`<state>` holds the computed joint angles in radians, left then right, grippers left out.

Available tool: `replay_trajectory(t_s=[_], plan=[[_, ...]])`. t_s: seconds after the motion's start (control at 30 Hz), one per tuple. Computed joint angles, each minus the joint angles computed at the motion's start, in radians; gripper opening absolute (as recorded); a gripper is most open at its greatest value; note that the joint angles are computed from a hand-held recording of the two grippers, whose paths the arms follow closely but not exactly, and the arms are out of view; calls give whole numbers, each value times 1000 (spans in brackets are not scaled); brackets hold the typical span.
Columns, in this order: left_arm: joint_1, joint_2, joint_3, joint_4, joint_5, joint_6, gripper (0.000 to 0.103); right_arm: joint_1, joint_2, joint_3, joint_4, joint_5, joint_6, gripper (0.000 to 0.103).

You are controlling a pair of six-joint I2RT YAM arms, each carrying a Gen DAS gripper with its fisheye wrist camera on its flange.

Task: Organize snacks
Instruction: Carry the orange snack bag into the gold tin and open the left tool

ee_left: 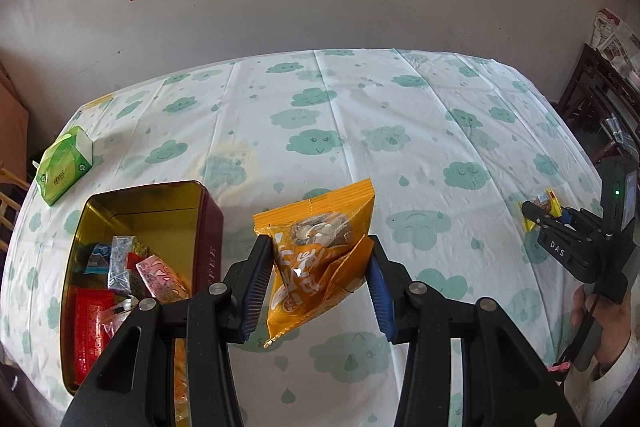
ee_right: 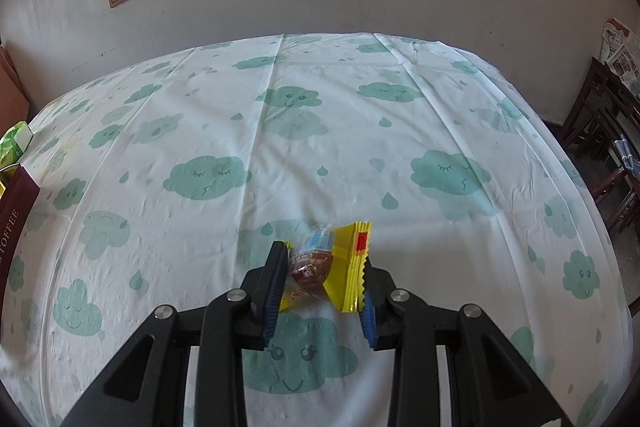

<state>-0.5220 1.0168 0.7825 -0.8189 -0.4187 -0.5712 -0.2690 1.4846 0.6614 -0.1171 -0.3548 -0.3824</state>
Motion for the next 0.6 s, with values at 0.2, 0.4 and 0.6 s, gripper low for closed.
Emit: replay_trajectory(t_s=[0.2, 0.4, 0.6], plan=[[252, -119, -21, -34, 62, 175, 42, 0, 0, 0, 1, 0, 0, 33], [630, -162, -49, 7, 243, 429, 42, 1, -1, -3, 3, 2, 0, 33], [929, -122, -67, 68, 380, 627, 42, 0, 3, -3, 8, 5, -4, 34]])
